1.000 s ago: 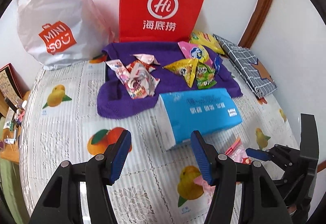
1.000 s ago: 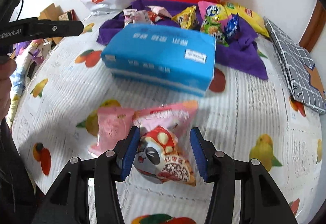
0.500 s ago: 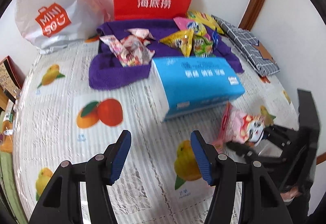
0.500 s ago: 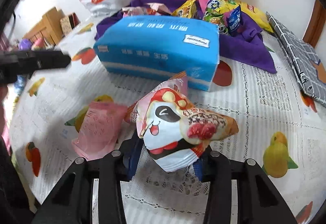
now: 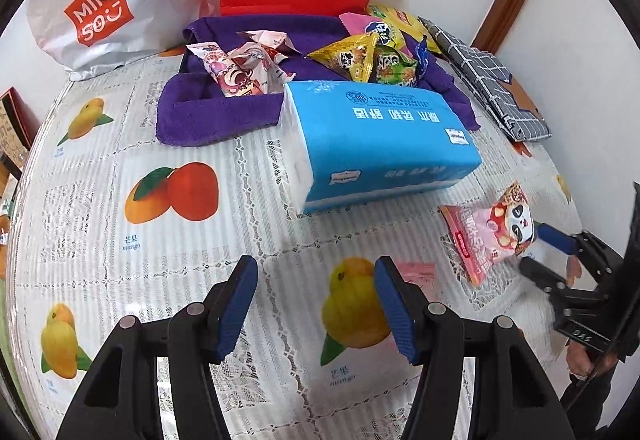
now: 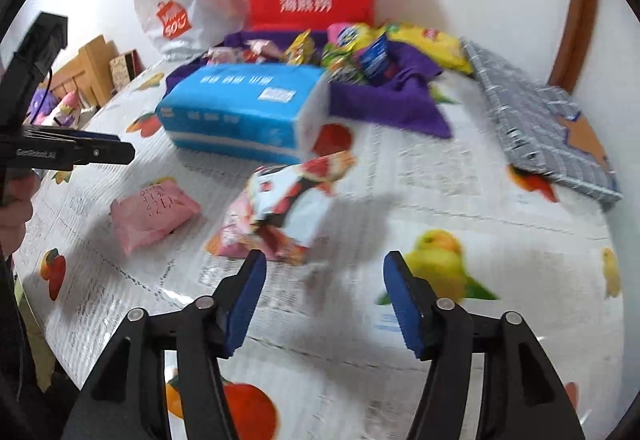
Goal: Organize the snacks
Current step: 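Grasp the white panda-print snack bag with the right tool while the left tool moves to the pink candy packet, then grasp the pink square candy packet with the left tool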
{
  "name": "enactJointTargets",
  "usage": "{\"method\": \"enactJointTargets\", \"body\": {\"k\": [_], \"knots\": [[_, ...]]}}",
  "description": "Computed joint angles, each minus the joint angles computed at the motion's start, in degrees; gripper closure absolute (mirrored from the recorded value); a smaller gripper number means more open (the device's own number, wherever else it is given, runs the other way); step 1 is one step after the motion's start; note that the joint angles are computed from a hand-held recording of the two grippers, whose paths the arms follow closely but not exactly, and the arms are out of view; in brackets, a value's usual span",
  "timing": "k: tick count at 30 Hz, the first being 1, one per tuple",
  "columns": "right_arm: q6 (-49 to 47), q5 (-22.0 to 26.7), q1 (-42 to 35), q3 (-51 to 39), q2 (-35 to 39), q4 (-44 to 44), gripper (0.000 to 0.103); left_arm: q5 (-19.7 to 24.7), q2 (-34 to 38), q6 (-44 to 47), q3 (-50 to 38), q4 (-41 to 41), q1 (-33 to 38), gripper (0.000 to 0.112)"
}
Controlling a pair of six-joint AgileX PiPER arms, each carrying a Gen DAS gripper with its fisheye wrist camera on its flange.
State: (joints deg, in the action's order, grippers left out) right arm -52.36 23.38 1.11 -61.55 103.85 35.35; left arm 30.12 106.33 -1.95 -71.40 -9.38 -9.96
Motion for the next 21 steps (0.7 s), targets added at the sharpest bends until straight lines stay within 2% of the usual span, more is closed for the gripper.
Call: {"method": "enactJointTargets", "body": {"k": [2,5,11,16,17,18,20,21], "knots": [[-3.9,0.8,-1.6,0.2,-1.4,4.2,0.04,-0.1,-0.1,0.0,-0.1,-0.1,0.2,0.054],[-8.4,5.4,-3.5,-2.3,-0.5,12.1,0.034,-0.1,-0.1,0.6,-0.3,-1.4,0.5,0.054],[0.1,4.7,0.3,-7.1,5.3,9.6,0.034,-1.6,-2.1,2.6,2.6,-2.7,1.4,0.054],[6.0,4.7,2.7,-10.3,10.3,7.8,0.034,-3.4,-3.0,7.1,5.2,-7.0,2.7,0.054],[6.4,4.9,2.9,-10.8,10.8,8.0,0.036,-3.5,-2.9,8.0,5.4,-7.9,2.8,0.054],[6.3,5.2,2.9,-11.0,10.9,8.3,0.046,-3.5,-2.8,8.4,5.5,-8.4,2.7,0.054],[4.2,6.4,2.4,-11.1,10.7,10.0,0.058,-4.0,-2.7,9.3,6.0,-9.4,2.1,0.054],[4.5,6.1,2.4,-10.8,10.2,9.5,0.058,-4.1,-2.6,9.9,6.1,-10.0,1.8,0.054]]}}
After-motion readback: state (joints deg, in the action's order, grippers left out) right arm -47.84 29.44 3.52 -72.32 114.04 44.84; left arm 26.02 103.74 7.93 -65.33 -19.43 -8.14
